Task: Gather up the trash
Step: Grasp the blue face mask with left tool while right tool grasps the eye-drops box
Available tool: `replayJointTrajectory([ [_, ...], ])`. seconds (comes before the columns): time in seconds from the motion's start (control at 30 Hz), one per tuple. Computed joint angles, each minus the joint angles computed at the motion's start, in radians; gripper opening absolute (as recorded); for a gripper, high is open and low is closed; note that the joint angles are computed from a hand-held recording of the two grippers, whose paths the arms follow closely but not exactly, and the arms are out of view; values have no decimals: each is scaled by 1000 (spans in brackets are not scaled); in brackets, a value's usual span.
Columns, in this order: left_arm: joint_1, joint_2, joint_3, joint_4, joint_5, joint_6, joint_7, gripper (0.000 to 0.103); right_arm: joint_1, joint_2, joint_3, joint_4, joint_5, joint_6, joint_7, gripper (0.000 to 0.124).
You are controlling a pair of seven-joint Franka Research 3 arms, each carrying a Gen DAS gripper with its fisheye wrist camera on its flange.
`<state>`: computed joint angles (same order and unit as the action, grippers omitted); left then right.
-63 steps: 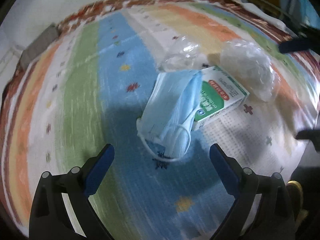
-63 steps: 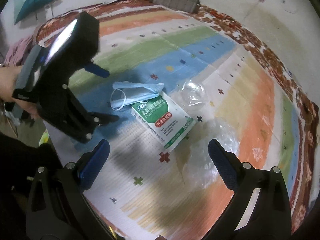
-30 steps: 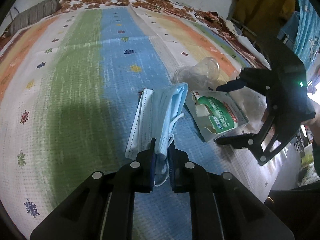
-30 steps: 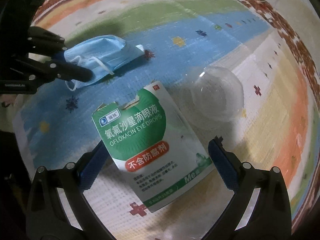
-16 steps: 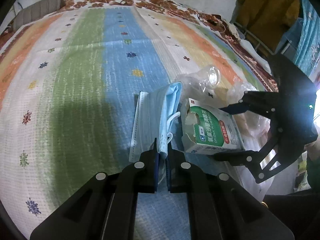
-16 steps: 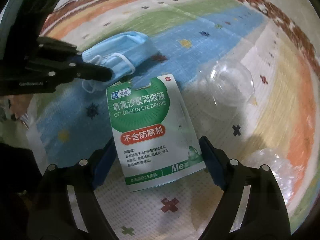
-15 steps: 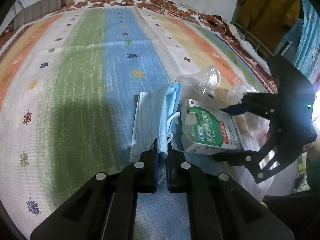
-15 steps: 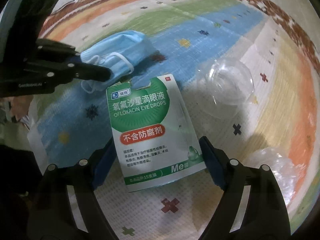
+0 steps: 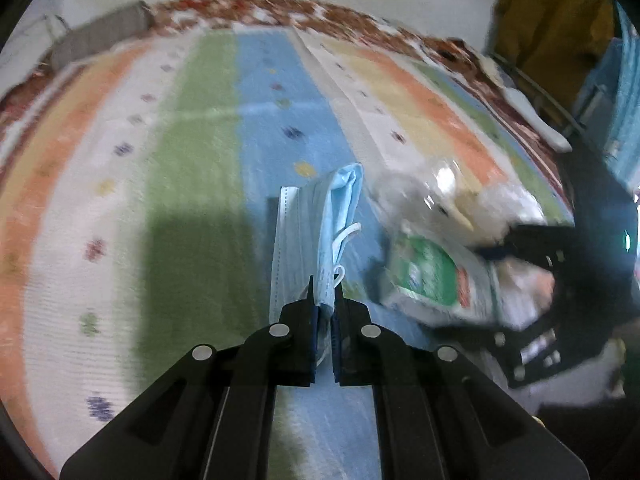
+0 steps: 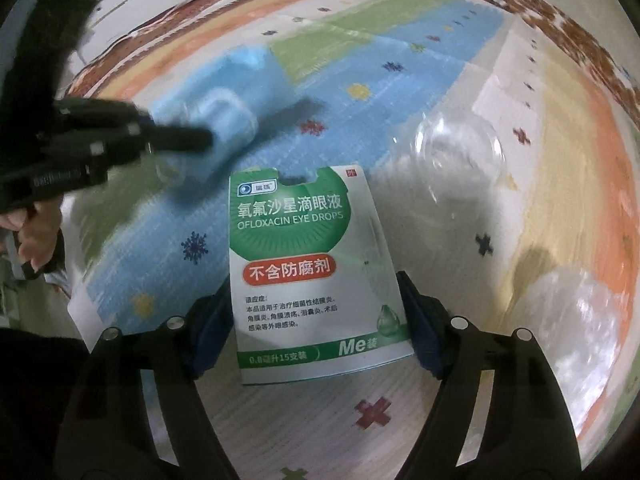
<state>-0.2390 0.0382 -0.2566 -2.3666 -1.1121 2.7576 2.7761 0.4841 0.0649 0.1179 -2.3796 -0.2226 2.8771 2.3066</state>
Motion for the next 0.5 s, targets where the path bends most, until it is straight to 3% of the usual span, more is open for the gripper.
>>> replayJointTrajectory([
  [0.07,-14,-13,-11,-15,-32,67,-32,4,7,-6,-5,3,-38,-22,51,70],
  [0.13,-35,-21,-18,-39,69,133,-160,4,10,-13,-6,2,-80,-38,109,70],
  [0.33,-53,-102,8,-88,233,61,-398,4,16,-50,20,6,-187,-120,255,70],
  [0.5,-88,-172,49,-122,267,10,-516,4,15,-150,82,-22,-229,-245,397,70],
])
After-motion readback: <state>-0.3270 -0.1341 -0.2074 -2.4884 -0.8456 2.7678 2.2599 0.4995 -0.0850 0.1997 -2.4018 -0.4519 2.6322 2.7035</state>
